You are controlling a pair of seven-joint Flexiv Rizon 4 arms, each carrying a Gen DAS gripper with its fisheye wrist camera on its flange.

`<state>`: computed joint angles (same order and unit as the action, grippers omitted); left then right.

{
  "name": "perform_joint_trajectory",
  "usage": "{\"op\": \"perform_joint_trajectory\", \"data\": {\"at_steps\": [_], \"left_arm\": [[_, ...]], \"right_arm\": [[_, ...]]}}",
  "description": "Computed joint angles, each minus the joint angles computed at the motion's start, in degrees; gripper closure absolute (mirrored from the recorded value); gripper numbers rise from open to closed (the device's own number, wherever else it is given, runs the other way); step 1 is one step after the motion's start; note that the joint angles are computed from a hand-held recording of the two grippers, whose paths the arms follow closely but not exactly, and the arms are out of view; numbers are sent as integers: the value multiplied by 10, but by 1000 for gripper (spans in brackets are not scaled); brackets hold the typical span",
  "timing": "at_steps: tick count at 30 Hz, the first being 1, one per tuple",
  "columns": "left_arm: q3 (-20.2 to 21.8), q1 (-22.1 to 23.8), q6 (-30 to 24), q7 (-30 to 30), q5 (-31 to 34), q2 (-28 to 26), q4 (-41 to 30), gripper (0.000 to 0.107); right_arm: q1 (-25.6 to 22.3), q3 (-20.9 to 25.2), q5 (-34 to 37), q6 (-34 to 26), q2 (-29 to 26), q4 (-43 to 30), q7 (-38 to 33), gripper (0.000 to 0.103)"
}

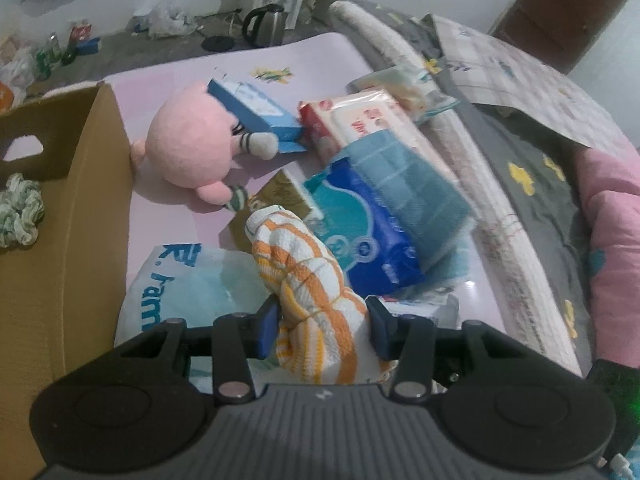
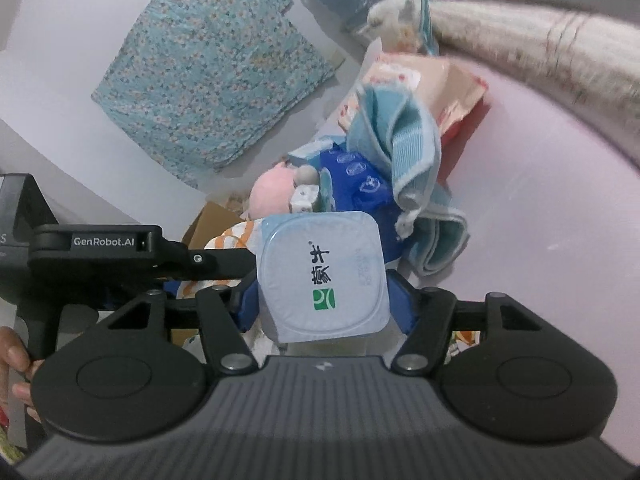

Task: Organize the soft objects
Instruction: 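Grasp the orange-striped sock with left tool while right tool grasps white yogurt cup, then carry the sock into the box and open the left tool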

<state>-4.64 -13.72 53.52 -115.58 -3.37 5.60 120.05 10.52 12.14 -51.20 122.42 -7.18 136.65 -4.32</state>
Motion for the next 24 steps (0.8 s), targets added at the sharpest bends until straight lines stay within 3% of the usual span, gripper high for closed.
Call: {"op": "perform_joint_trajectory", "data": {"at_steps": [9,18,24], "left_arm": [[-2,-13,19,4,-14,53,21,60],[9,-9,17,8,-28,135,67,60],[28,8,-1,19,-31,219,108,60]], "right_arm": [[-25,-32,-46,49,62,35,45,43],[-9,-60,-105,26,115,44,97,43],[-2,-72,-165,25,127,24,152,43]]}}
